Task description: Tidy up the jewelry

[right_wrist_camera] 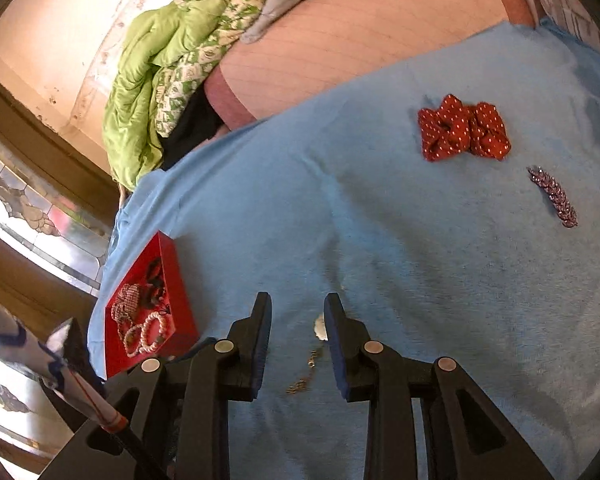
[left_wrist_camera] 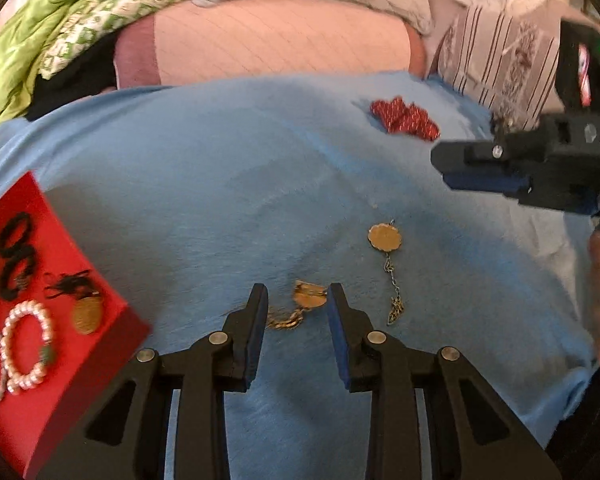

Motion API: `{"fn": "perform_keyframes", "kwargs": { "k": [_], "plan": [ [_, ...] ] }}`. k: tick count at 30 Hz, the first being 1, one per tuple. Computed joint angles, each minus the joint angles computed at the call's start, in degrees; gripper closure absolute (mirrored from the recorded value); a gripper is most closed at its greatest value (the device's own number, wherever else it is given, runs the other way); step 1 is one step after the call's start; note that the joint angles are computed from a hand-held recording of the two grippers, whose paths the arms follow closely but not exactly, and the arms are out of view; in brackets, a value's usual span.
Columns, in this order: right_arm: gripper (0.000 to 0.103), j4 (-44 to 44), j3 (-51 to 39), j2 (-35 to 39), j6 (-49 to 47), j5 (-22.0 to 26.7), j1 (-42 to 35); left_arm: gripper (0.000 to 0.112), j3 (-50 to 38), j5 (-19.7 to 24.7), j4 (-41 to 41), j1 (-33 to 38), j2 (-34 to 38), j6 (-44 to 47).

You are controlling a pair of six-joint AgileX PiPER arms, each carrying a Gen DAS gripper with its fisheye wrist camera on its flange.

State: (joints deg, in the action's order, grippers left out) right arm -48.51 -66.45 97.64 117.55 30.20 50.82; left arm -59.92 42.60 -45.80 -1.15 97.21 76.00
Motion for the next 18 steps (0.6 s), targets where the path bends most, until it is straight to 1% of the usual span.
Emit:
{"fn": "perform_keyframes", "kwargs": {
  "k": [2, 6, 7, 8, 10, 12, 14, 16, 18],
  "plan": [
    [0.073, 1.48, 0.14, 0.42, -1.23, -1.4, -0.99, 0.083, 0.69, -3.66, 0.63, -2.48, 0.65, -0.89],
    [0.073, 3.44, 0.54, 1.26, -2.93, -4.0, -2.24, 0.083, 1.93, -6.99, 1.01, -4.69, 0.07, -1.23],
    [0.073, 3.86, 0.43, 1.62, -3.33, -4.38, -2.47, 0.089, 1.97, -6.92, 0.86, -4.71, 0.0, -1.13],
    [0.073, 4.47, 0.17, 1.98, -4.07, -4.63, -2.68, 0.093, 1.78, -6.58, 0.67, -4.5, 0.05, -1.13],
    [0.073, 6.63, -0.6, 2.89, -6.63, -5.0, -3.07, 0.093, 0.88, -4.5, -0.39, -3.16, 0.32, -0.56],
    [0.073, 9.34, -1.82, 4.06, -9.91, -5.2, -3.34, 0.093, 0.7, -3.52, -2.53, -1.92, -0.46, 1.17],
    [0.073, 11.09, -2.85, 4.97, -12.25, -4.47, -3.22, 0.093, 0.31, -1.59, -5.18, 0.0, -1.4, 3.07],
    [0.073, 13.58, -4.38, 6.04, -15.65, -2.71, -3.03, 0.093, -0.3, 0.21, -7.54, 2.08, -2.22, 4.41],
    [0.073, 15.56, -6.59, 7.48, -18.96, 0.44, -2.68, 0.093, -1.1, 2.2, -9.89, 4.15, -2.89, 5.82]
  ]
}}
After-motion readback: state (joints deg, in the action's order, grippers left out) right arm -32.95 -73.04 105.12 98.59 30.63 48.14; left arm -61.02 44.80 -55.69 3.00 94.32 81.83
